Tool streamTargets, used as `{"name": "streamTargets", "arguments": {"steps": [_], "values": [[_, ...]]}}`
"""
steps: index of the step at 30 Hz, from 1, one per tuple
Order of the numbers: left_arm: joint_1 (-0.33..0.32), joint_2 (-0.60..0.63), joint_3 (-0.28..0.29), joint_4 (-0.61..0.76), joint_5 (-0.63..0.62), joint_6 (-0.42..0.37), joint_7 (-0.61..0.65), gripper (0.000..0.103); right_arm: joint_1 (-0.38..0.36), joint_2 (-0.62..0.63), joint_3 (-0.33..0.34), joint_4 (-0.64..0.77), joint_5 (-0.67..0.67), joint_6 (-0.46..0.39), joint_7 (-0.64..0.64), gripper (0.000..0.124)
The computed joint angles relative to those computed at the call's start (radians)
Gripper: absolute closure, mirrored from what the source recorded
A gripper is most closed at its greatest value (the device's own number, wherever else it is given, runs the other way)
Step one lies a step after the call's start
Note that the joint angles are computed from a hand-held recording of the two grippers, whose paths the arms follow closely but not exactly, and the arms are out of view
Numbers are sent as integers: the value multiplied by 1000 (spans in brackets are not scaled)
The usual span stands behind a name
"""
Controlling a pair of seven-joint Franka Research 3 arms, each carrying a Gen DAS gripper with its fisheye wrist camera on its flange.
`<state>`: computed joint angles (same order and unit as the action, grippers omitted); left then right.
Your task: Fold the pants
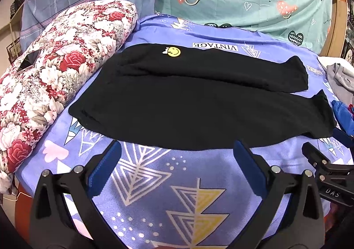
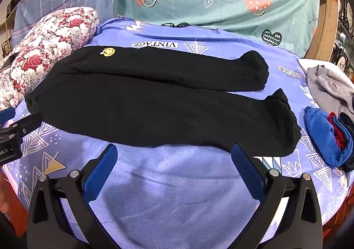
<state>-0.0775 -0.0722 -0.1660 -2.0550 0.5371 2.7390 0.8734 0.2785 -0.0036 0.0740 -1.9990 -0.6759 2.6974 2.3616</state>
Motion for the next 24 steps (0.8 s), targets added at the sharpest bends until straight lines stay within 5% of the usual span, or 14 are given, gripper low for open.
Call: {"name": "streamTargets", "arguments": {"steps": [24], "values": [[-3,-1,1,-4,-28,-5,12,2,-2,-4,3,-7,15,1,-12,22]]}}
